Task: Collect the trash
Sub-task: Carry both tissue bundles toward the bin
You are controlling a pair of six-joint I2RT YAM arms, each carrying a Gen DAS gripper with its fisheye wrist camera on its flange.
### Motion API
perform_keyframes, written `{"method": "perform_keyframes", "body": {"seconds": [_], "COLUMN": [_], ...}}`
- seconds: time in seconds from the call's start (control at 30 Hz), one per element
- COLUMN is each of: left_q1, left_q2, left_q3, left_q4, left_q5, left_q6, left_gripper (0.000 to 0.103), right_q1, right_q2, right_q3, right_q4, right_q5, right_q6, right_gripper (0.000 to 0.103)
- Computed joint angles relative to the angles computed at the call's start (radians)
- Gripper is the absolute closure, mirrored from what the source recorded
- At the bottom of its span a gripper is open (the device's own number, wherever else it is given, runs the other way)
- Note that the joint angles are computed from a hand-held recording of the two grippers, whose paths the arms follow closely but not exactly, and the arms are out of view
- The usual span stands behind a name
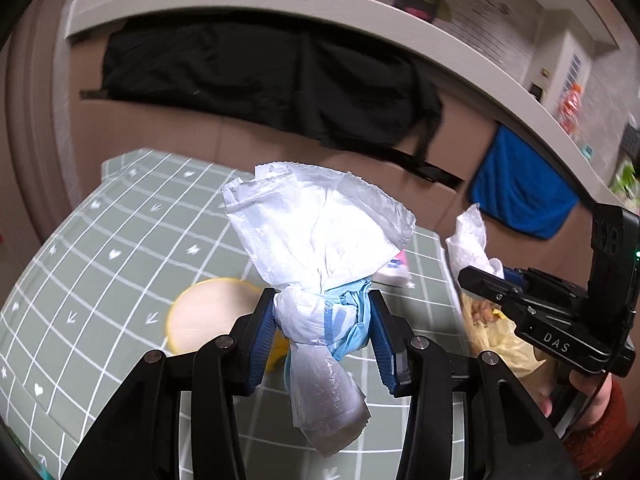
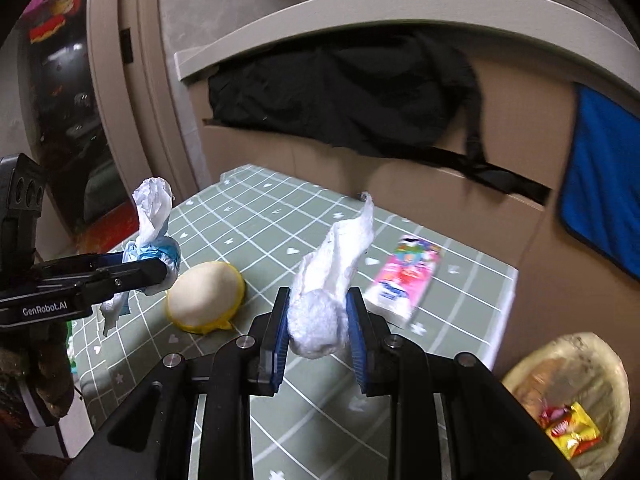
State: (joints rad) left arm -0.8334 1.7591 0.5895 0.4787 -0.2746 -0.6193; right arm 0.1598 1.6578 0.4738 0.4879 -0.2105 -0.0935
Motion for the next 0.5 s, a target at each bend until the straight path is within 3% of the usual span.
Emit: {"method": "perform_keyframes", "body": {"seconds": [0.5], "left_q1": [-0.184], "left_q2": [0.096], "left_q3": [0.386], "left_q4": [-0.196], "left_q5": [-0.147], "left_q6": [0.098], "left_gripper": [0.057], "right_q1": [-0.343], "right_q2": [-0.298], "right_q3": [-0.142], "right_q4": [-0.067], "right_q5": [-0.219], "right_q6": [-0.101], "right_gripper": [0.078]}}
